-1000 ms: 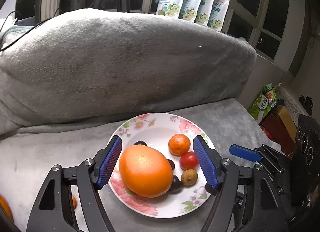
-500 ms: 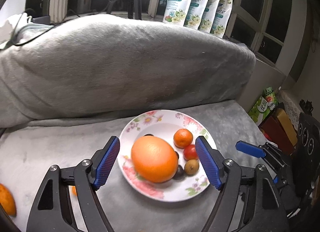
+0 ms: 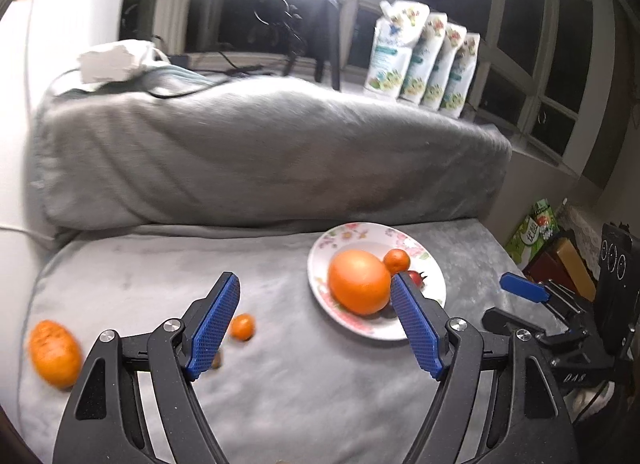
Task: Organize fruits
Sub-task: 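Move both grippers back toward the remaining loose fruits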
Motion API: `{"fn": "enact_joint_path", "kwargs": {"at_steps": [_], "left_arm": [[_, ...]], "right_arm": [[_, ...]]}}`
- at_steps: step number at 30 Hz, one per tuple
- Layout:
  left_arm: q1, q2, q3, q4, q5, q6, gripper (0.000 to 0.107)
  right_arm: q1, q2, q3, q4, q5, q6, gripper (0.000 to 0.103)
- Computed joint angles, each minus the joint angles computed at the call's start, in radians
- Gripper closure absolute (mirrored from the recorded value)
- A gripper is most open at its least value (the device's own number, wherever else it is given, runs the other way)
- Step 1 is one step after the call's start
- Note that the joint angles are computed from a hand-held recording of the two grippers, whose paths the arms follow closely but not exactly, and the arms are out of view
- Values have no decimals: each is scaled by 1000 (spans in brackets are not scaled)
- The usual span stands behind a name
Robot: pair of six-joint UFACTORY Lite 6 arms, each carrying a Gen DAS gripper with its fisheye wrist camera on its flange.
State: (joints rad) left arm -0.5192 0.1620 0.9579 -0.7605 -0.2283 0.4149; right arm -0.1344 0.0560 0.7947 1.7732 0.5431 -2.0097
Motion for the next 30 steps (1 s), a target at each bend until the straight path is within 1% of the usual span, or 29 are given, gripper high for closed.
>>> {"fn": "enact_joint_path", "kwargs": {"at_steps": [4,5,9,12,15,20,25,27,30], "left_arm": [[-3,-180,-170,-69,-47,51,29],[-4,-203,-193,-76,-57,55,29],[-14,-343,-336,-99,-106,48,29],[-23,-445,-438,-131,-125,53,29],[-46,-530,-511,-223,-146,134,29],[-69,-647,-607,-313,-181,208,29],[-93,-748,-703,-354,-206,220,30],[-99,-756,-724,-352,-209,209,33],[-85,-724,-734,-276,-204,127,36]], "right_arm": [[14,-140,-99,-18,6,27,15],[18,-172,-122,-23,3,30,15],[47,-321,-231,-34,-31,40,15],[60,-423,-294,-79,-45,92,15],[69,-528,-345,-137,-46,164,15],[91,-666,-399,-229,-50,271,15],[94,-661,-392,-289,-4,351,15],[109,-648,-383,-292,-2,368,15],[135,-614,-362,-294,2,382,15]]}}
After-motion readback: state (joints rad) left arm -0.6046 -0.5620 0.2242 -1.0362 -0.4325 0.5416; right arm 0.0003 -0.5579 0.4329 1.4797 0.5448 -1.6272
